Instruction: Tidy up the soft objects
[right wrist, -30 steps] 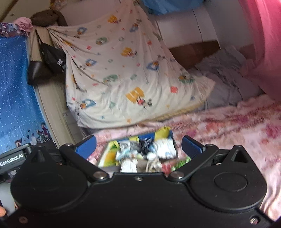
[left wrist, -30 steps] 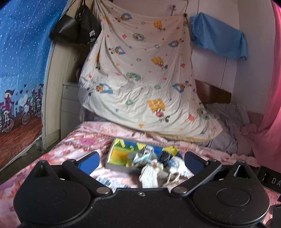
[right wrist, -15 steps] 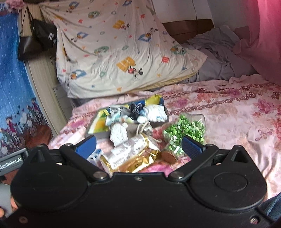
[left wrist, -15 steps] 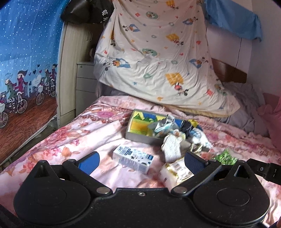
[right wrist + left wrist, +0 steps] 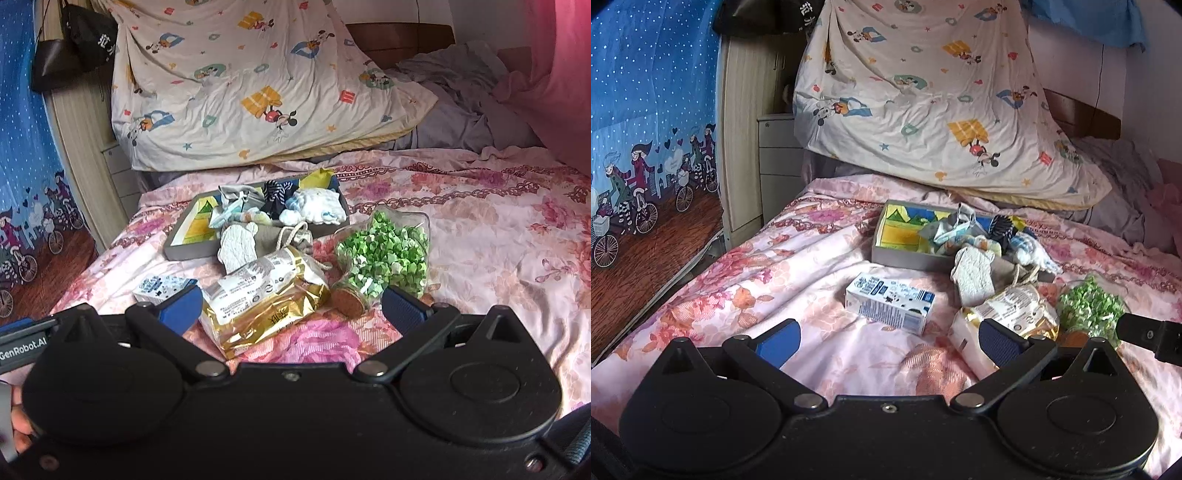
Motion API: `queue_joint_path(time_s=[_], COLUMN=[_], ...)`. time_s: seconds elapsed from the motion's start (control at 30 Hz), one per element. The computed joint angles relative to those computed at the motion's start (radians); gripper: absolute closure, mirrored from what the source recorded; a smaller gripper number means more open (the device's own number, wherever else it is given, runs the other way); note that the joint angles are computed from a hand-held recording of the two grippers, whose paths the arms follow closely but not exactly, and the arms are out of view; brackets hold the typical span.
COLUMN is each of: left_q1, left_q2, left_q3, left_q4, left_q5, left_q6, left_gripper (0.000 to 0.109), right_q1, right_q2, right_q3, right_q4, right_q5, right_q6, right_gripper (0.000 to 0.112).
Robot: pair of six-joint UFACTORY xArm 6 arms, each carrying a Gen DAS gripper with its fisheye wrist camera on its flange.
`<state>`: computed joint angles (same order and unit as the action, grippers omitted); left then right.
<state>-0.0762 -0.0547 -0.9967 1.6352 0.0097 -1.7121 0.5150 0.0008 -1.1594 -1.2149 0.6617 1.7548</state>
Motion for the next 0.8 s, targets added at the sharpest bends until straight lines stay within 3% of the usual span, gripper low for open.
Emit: queue_joint_path(time_s=[0.17,0.33,0.57,0.8], left_q1=[-0.007,-0.005,-0.003,0.001], left_q2=[0.004,0.005,0.006,0.004], left_q3=[0.022,0.028,0.020,0.001], left_q4=[-0.110,-0.149,-0.124,-0.020], left_q5=[0.012,0.011,0.011,0.007], left_q6=[0.120,0.152,0.115,-0.009], left_gripper=[0.006,0.006,0.006,0.006], right_q1=[-0.004,-0.005,-0.007,-0.009], right_q2=[0.024,0.032,0.039,0.040], right_q3=[-0.013,-0.012,-0.011,-0.013], right_q4=[0.016,0.024,0.015,0.014], right_q5=[-0.008,-0.019,-0.035,-0.039], right_q6=[-0.028,-0.029,-0.030,-0.037], right_gripper=[0.010,0.010,0.010,0.010])
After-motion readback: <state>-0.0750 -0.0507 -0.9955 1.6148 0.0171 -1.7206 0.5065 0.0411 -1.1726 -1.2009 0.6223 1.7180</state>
